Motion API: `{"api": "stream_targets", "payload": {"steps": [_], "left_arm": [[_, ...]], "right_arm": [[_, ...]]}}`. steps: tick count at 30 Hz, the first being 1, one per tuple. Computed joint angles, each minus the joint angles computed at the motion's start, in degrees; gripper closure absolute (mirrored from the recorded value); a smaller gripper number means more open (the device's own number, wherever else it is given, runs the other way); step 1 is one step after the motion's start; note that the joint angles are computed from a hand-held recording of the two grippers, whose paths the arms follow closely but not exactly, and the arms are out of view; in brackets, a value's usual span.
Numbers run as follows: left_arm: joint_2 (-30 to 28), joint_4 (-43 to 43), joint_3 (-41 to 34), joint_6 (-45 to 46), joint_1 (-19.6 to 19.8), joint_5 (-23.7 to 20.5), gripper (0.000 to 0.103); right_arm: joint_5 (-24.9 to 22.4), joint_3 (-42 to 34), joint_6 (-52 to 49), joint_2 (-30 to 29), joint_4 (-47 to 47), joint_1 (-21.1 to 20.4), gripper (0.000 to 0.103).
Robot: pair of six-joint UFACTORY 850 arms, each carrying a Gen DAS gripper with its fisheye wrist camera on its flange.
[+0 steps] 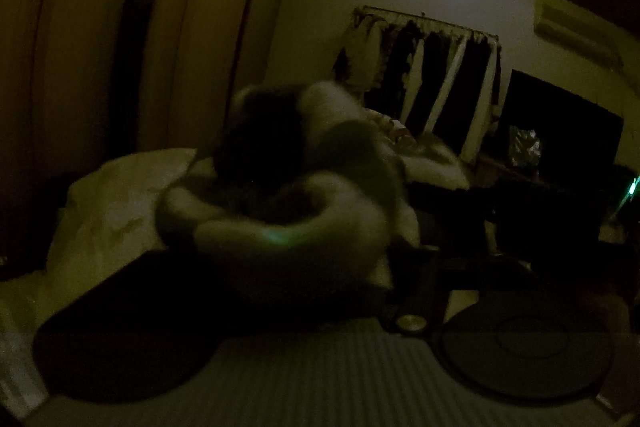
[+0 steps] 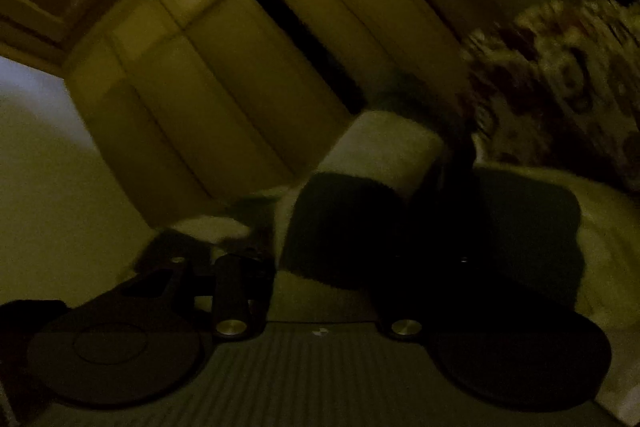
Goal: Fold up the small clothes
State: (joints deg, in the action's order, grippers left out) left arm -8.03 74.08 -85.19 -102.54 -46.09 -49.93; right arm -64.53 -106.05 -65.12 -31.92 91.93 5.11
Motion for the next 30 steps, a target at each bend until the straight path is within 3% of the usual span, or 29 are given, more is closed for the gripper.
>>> {"api": "stream_targets", "payload": {"steps": [3, 8, 10, 13, 16, 19, 20, 24, 27, 30], "left_arm": [[1.5, 1.3, 3.4, -4.4, 1.2, 3.2, 0.024], [2.7, 2.2, 6.8, -8.2, 3.1, 4.9, 0.011], [2.8, 1.0, 6.4, -7.8, 3.1, 4.8, 0.011], [2.2, -1.0, 3.6, 0.4, 0.0, -2.4, 0.004], [0.5, 4.8, 0.0, 8.0, -6.4, -18.4, 0.000], [0.5, 10.4, -2.0, 8.7, -10.7, -23.4, 0.000], [0.7, 12.3, -2.5, 8.6, -11.8, -22.5, 0.000], [-0.9, 13.6, -5.3, 15.3, -12.7, -11.4, 0.000], [-4.6, 7.8, -8.4, 20.5, -10.9, -12.8, 0.001], [-3.8, 2.6, -6.2, 16.6, -8.1, -13.9, 0.010]], "right_arm": [[0.4, -0.2, 1.4, -1.6, 0.5, 0.4, 0.011], [2.6, -0.8, 0.5, -2.7, 0.3, 1.7, 0.010], [2.7, 0.9, -0.2, -1.6, 0.2, 1.7, 0.005], [0.3, 1.7, 0.5, -0.8, 0.1, 0.9, 0.000], [2.4, 2.8, -2.4, 0.9, 0.1, 0.6, 0.000], [5.9, 3.0, -6.8, 2.6, -1.4, 0.7, 0.000], [6.7, 3.5, -8.2, 3.2, -1.5, 0.7, 0.000], [9.7, 4.5, -10.0, 4.3, -1.8, 1.3, 0.000], [10.9, 6.4, -12.5, 5.8, 0.1, 0.8, 0.000], [14.5, 10.5, -22.3, 9.3, 5.1, -0.4, 0.000]]}}
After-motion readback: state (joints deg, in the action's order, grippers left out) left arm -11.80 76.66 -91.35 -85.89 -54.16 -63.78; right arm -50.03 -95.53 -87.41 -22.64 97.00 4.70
